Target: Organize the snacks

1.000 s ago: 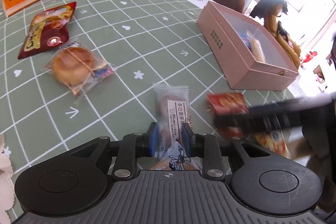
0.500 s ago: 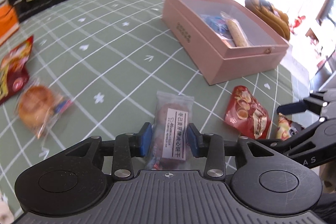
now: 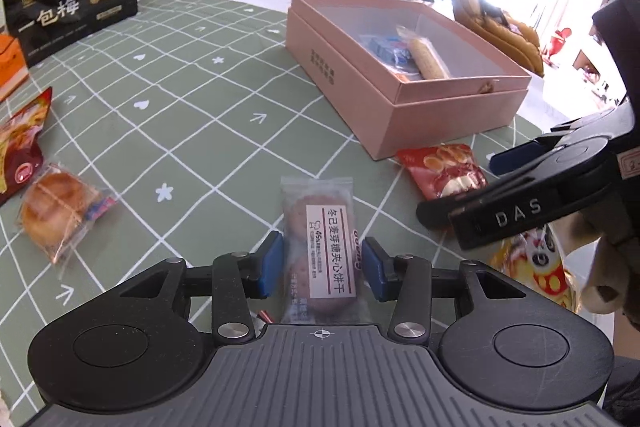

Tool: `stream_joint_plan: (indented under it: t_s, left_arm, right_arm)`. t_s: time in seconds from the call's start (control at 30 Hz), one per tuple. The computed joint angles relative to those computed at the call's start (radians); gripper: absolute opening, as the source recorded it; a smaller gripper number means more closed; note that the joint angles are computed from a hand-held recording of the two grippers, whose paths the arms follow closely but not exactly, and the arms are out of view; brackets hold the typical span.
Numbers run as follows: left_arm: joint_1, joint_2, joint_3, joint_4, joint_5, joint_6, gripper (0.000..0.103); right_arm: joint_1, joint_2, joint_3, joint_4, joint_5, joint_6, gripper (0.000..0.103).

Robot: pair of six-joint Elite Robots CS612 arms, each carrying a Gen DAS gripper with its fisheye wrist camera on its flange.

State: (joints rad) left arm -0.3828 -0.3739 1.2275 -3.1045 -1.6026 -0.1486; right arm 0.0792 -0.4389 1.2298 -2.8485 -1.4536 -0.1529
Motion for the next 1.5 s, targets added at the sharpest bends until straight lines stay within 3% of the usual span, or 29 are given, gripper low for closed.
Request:
stream_joint_plan:
  t_s: [0.03, 0.07, 0.2, 0.3, 0.33, 0.37, 0.4, 0.57, 0.63, 0.77, 0.87, 1.03, 1.13, 1.27, 1.37, 1.5]
  left_arm:
    - [-0.002, -0.004, -0.004, 0.022, 0.006, 0.006, 0.048]
    - [-0.004, -0.007, -0.007, 0.047, 0.011, 0.012, 0.048]
    - [-0.004, -0.013, -0.003, 0.058, -0.030, 0.018, 0.038]
    - [-0.009, -0.022, 0.033, 0.005, -0.038, -0.002, 0.035]
    - [-0.011, -0.028, 0.046, -0.007, -0.041, -0.012, 0.029]
    - [-0.012, -0.034, 0.058, -0.022, -0.043, -0.020, 0.013]
    - [-0.013, -0.043, 0.070, -0.042, -0.051, -0.022, 0.012]
    - [-0.017, -0.067, 0.062, -0.183, -0.065, -0.029, 0.012]
    - [-0.018, -0.063, 0.027, -0.188, -0.064, -0.017, 0.012]
    - [-0.023, -0.051, -0.021, -0.101, -0.020, -0.026, 0.012]
    - [-0.019, -0.055, -0.011, 0.001, -0.057, -0.067, 0.016]
    - [-0.055, -0.075, 0.082, -0.014, -0.016, 0.071, 0.020]
    - [-0.086, -0.077, 0.103, 0.024, 0.077, 0.155, 0.023]
    - [-0.101, -0.074, 0.099, 0.077, 0.192, 0.148, 0.023]
    - [-0.098, -0.077, 0.086, 0.110, 0.172, 0.132, 0.022]
    - [-0.084, -0.063, 0.049, 0.138, 0.074, 0.047, 0.022]
  right_arm:
    - [0.001, 0.000, -0.005, 0.010, -0.002, 0.003, 0.091]
    - [0.002, -0.003, -0.007, 0.015, -0.003, -0.001, 0.075]
    - [0.001, -0.034, 0.035, -0.022, -0.015, -0.023, 0.074]
    - [-0.018, -0.070, 0.091, -0.081, 0.035, 0.004, 0.073]
    - [-0.029, -0.084, 0.111, -0.096, 0.057, 0.016, 0.073]
    - [-0.038, -0.097, 0.129, -0.114, 0.072, 0.027, 0.073]
    - [-0.046, -0.111, 0.148, -0.139, 0.078, 0.039, 0.073]
    - [-0.080, -0.163, 0.221, -0.279, 0.058, 0.086, 0.074]
    - [-0.089, -0.170, 0.225, -0.313, 0.040, 0.114, 0.074]
    - [-0.100, -0.162, 0.216, -0.351, 0.002, 0.158, 0.074]
    - [-0.106, -0.156, 0.211, -0.305, 0.018, 0.170, 0.074]
    - [-0.096, -0.132, 0.214, -0.226, -0.006, 0.141, 0.074]
    - [-0.088, -0.112, 0.207, -0.187, -0.011, 0.139, 0.074]
    - [-0.076, -0.094, 0.203, -0.183, -0.046, 0.105, 0.074]
    - [-0.073, -0.086, 0.212, -0.207, -0.063, 0.071, 0.075]
    - [-0.081, -0.079, 0.214, -0.189, -0.030, 0.078, 0.078]
